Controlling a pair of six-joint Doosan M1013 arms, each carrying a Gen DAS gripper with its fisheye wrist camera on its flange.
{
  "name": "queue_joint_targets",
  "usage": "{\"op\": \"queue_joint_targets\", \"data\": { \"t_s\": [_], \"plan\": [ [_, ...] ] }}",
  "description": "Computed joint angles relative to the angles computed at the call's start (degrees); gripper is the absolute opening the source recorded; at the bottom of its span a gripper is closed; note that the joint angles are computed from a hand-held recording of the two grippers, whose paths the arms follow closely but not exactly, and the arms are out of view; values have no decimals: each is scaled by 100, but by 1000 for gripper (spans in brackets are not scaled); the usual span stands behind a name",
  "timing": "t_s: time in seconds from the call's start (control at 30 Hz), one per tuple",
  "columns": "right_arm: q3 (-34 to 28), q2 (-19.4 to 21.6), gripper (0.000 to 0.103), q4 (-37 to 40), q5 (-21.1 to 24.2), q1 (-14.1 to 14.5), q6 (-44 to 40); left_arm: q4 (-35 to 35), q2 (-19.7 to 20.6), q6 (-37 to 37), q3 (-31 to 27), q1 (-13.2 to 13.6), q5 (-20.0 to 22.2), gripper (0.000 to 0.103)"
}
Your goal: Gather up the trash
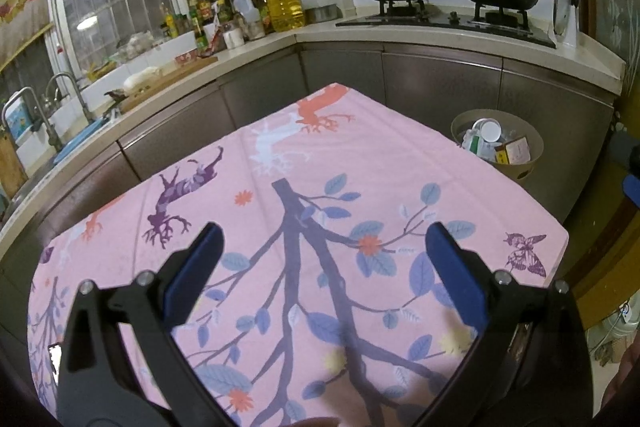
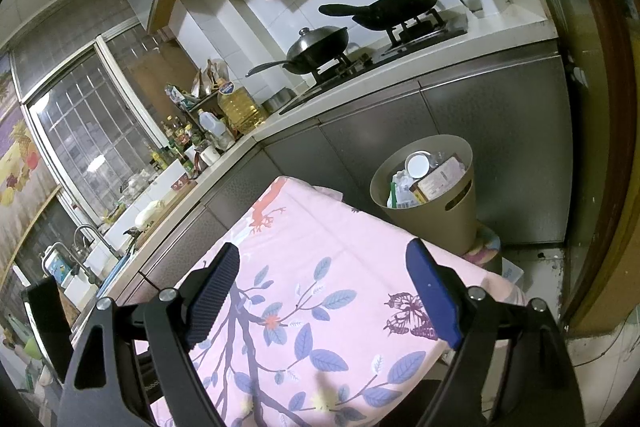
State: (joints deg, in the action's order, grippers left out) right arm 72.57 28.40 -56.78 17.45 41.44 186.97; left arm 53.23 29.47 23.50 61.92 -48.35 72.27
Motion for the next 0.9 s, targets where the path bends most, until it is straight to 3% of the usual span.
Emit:
{"op": "queue_joint_targets", "data": {
  "t_s": [0.9],
  "plan": [
    [-3, -9, 82, 111, 17, 11, -66, -130, 13, 170, 4, 78, -36, 97]
  ]
}}
